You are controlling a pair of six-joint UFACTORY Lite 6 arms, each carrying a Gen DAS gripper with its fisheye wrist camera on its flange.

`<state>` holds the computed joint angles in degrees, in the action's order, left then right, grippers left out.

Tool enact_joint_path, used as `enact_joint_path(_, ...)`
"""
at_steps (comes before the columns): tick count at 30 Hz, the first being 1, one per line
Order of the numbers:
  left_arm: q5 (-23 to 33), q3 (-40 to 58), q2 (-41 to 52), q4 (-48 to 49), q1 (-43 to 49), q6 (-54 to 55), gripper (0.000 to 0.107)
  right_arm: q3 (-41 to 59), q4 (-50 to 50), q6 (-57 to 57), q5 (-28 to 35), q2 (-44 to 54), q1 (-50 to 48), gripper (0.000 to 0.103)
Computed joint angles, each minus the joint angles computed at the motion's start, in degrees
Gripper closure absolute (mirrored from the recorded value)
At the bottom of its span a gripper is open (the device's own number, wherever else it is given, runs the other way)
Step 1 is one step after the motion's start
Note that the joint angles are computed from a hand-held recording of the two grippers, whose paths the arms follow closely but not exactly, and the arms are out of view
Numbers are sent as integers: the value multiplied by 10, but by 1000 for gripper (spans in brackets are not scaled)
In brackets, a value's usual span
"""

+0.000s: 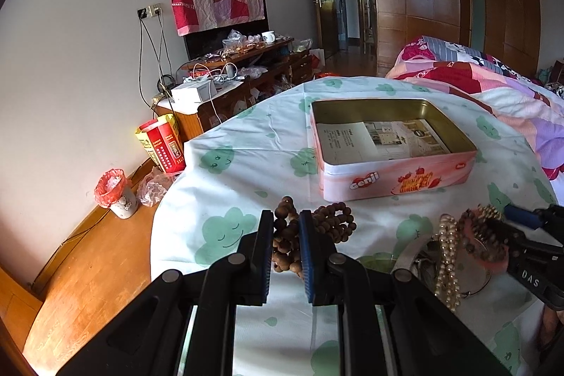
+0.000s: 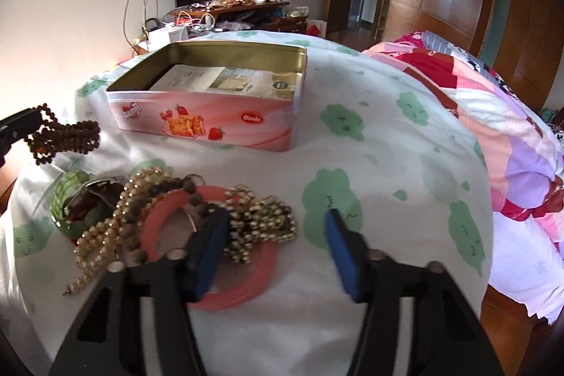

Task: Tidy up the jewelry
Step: 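Grasp the silver bead strand with the right tool while the left holds the brown beads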

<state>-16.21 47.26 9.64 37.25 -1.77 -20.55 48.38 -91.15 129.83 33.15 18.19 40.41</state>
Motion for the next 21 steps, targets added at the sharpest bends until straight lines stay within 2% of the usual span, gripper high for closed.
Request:
enact_joint_path(1, 0, 1, 1, 4, 1, -4, 93, 1, -1, -4, -4, 1, -1, 76)
enact_joint_path(4, 1, 3, 4, 12, 2, -9, 93, 1, -6, -5, -4, -1, 3, 82)
enact_joint_path(12, 3, 1, 6, 28, 0, -21, 93, -16, -20, 15, 4, -18, -2, 84)
enact_joint_path(14, 1, 0, 5, 24, 1, -17, 93, -20, -31, 22, 6, -22, 0, 91)
enact_joint_path(21, -6, -10, -8, 25, 1, -19, 93, -21, -38, 14, 26, -40, 17, 91)
